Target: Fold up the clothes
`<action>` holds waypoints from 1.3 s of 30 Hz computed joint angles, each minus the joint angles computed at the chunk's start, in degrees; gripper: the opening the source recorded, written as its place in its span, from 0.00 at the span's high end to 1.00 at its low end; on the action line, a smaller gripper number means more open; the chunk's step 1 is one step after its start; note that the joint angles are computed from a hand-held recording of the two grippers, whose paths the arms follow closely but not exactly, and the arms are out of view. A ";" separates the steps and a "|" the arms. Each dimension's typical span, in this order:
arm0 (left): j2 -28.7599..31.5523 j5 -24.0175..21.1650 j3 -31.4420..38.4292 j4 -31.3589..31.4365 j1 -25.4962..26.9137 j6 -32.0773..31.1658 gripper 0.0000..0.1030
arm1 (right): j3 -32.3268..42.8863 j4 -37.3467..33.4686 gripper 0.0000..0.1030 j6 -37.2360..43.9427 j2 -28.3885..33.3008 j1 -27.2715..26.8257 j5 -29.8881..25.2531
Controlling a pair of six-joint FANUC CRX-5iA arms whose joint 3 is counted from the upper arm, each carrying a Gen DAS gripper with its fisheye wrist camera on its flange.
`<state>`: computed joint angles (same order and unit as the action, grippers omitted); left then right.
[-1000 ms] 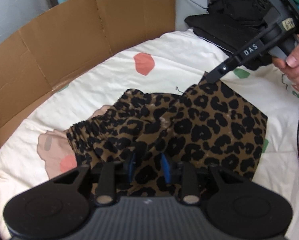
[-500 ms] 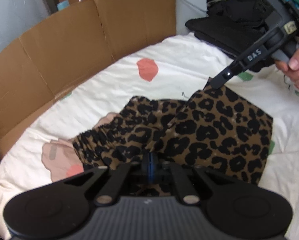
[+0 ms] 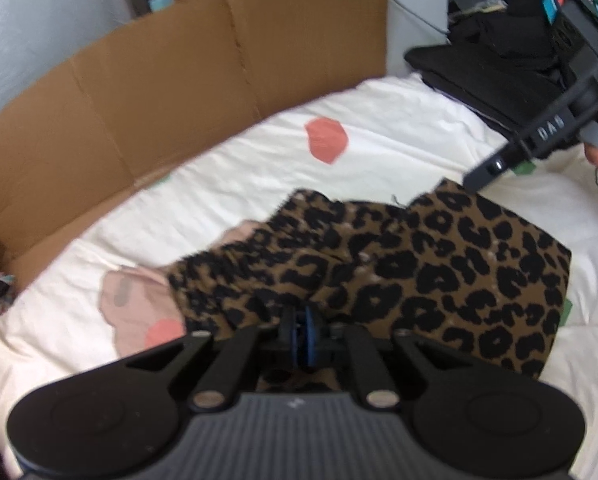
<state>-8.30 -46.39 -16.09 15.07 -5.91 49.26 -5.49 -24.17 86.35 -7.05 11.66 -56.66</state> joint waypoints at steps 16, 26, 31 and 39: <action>-6.24 -4.58 -1.71 -2.31 12.34 6.67 0.60 | 0.88 0.05 0.61 2.50 1.58 0.55 -0.94; -6.78 -7.06 -3.08 -3.68 18.11 10.42 0.60 | 2.16 0.26 0.61 4.51 3.74 1.17 -1.50; -5.95 -7.80 -3.92 -2.95 19.12 12.61 0.60 | 2.29 1.40 0.61 4.77 4.26 1.92 -1.59; -4.28 -8.21 -4.88 -1.51 19.47 14.52 0.60 | 1.81 4.71 0.61 5.10 4.82 4.20 -0.91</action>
<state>-12.58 -54.61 -20.97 13.56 13.55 63.77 -3.69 -19.46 91.45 -2.23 15.86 -57.57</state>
